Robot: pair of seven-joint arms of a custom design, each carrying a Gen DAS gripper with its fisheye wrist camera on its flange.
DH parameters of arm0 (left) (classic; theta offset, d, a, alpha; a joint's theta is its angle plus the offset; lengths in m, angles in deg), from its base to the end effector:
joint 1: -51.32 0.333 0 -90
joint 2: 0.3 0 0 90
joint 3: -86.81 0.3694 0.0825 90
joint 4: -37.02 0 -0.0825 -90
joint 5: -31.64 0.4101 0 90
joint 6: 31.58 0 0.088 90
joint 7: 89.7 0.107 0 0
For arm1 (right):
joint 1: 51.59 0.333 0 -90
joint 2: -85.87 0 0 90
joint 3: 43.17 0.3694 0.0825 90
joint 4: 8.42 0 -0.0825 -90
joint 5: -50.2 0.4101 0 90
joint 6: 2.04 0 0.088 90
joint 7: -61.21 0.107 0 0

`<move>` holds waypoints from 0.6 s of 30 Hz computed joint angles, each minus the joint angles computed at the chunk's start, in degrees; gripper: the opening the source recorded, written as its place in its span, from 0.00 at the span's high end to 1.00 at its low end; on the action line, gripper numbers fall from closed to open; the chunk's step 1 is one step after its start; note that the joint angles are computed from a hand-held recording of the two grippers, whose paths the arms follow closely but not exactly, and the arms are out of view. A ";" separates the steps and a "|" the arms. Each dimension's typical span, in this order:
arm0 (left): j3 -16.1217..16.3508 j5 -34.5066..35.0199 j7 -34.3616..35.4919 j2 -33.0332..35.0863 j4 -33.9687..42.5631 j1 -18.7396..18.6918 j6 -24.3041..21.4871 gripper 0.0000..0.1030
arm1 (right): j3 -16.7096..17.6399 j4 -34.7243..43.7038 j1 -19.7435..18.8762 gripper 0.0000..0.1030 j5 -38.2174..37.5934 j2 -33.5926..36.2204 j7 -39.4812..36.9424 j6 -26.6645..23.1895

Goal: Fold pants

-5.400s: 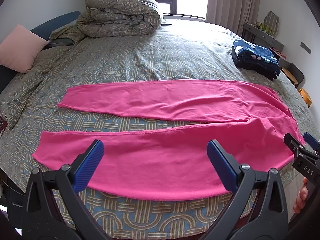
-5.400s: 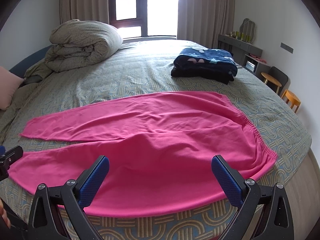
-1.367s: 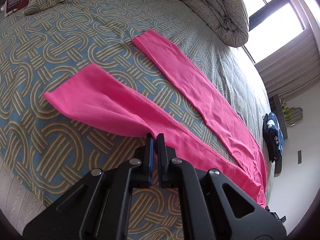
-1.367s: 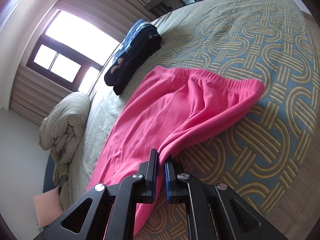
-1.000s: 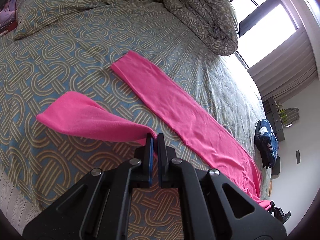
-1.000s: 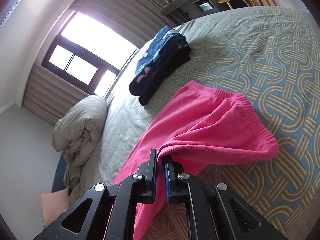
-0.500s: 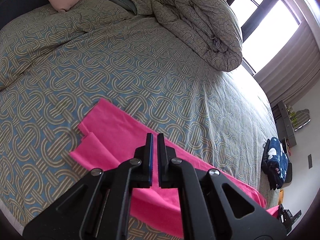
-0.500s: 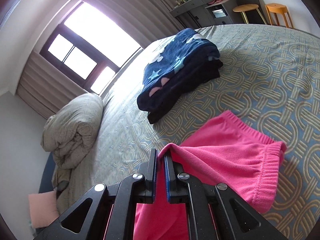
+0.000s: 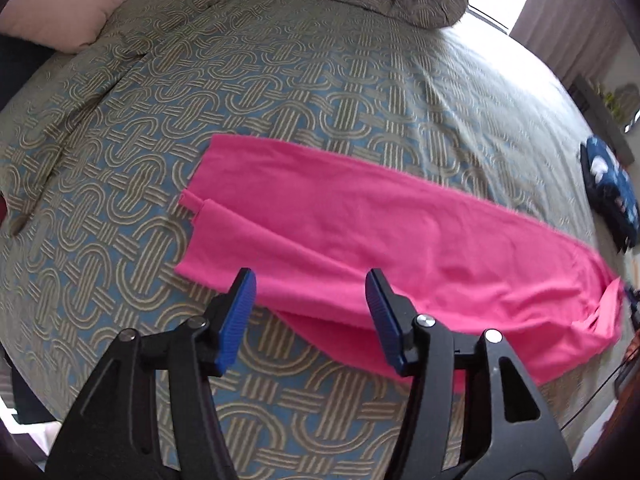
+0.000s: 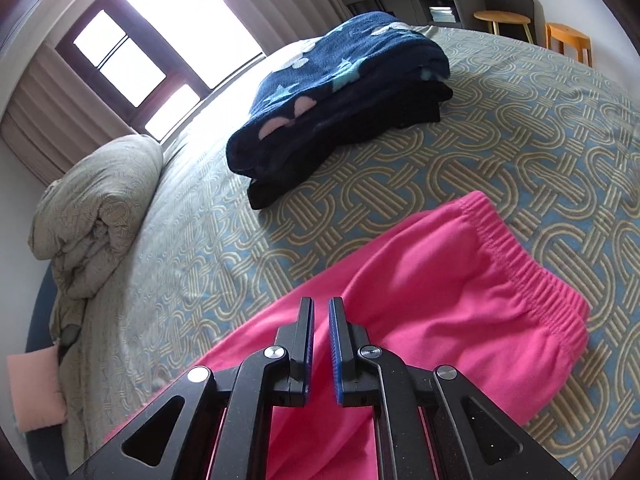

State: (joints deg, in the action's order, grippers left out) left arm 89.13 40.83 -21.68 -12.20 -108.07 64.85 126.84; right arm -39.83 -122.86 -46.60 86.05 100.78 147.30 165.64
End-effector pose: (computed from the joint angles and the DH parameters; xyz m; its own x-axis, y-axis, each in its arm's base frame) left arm 0.4682 0.1263 0.4312 0.4896 -0.8701 0.0564 -0.7752 -0.4640 -0.4287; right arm 0.6706 0.0580 0.4336 -0.2012 -0.8791 -0.4321 -0.7583 0.4190 -0.4993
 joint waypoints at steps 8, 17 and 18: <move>-3.60 14.45 4.13 1.58 -0.50 -0.13 1.65 0.43 | -8.87 -9.68 7.38 0.84 -24.40 -7.61 13.50 3.57; -3.89 14.07 15.74 3.92 -0.19 -3.87 2.52 0.42 | -6.74 -13.38 3.78 0.75 -33.48 -12.53 20.74 0.93; -3.52 12.47 17.35 4.06 -0.16 -4.47 2.45 0.42 | -6.42 -13.50 3.47 0.75 -33.91 -12.74 21.11 0.54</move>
State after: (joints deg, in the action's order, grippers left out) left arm 85.61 53.29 -4.33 -8.14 -108.23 60.38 129.29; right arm -46.26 -136.36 -43.13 52.14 88.04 168.41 166.18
